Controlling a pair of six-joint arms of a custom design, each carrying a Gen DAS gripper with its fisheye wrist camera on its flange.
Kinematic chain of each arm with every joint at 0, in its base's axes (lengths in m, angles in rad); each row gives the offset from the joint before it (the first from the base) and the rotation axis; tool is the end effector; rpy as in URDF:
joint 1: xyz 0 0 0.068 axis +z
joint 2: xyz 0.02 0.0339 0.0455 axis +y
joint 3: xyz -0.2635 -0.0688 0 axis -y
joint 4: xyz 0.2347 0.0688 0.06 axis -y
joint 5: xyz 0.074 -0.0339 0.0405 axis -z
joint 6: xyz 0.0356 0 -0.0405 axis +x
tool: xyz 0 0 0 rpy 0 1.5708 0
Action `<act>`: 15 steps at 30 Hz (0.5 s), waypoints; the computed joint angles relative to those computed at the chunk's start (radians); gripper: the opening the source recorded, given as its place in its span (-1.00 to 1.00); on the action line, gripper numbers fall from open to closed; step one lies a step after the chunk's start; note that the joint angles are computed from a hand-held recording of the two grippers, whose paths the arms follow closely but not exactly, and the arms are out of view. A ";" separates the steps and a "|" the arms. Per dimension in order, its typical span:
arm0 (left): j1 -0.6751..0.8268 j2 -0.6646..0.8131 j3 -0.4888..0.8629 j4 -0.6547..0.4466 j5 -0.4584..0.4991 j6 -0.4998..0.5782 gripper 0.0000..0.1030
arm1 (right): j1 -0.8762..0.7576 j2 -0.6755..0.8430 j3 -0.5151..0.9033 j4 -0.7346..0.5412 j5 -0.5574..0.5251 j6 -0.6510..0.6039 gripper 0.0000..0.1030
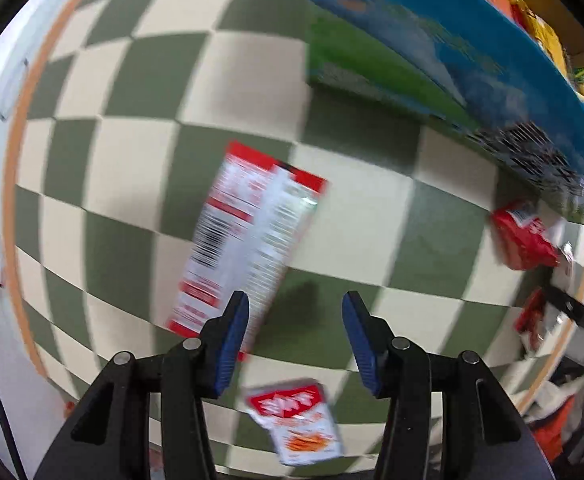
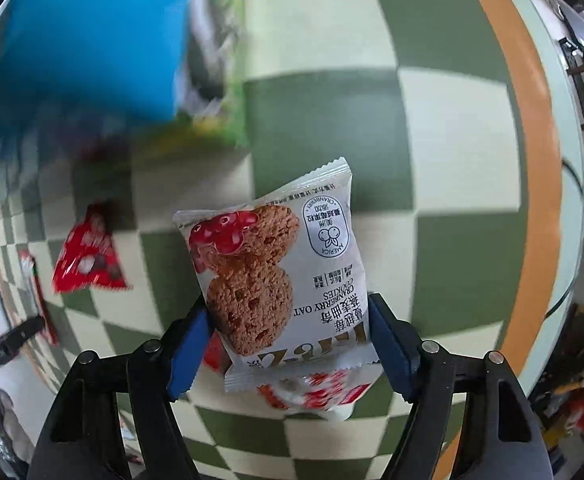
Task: Organize snacks
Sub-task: 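Grasp the red-white sausage stick pack with the left tool while the right grasps the oat cookie packet, then carry both packets over the box and open both tools to drop them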
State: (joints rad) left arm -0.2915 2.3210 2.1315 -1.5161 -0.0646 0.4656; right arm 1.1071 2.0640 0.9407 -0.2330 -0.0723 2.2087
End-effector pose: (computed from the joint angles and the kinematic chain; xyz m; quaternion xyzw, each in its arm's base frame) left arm 0.4094 -0.1204 0.2124 -0.3706 -0.9258 -0.0262 0.0699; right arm 0.1425 0.2907 0.0530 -0.5167 -0.8487 -0.1034 0.0451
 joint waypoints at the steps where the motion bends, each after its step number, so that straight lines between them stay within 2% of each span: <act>1: 0.003 0.005 0.005 0.011 -0.011 0.009 -0.09 | 0.007 0.007 0.017 0.000 0.006 0.007 0.49; 5: 0.017 0.088 0.092 0.011 -0.051 0.054 -0.09 | 0.023 0.032 0.140 -0.088 0.054 0.011 0.49; 8: 0.019 0.110 0.072 0.035 -0.089 0.102 -0.05 | 0.013 0.058 0.250 -0.167 0.090 -0.021 0.48; 10: 0.018 0.108 0.052 0.050 -0.093 0.132 0.16 | -0.005 0.096 0.338 -0.191 0.102 -0.066 0.48; 15: 0.026 0.107 0.025 0.062 -0.089 0.166 0.16 | -0.049 0.187 0.484 -0.209 0.072 -0.139 0.48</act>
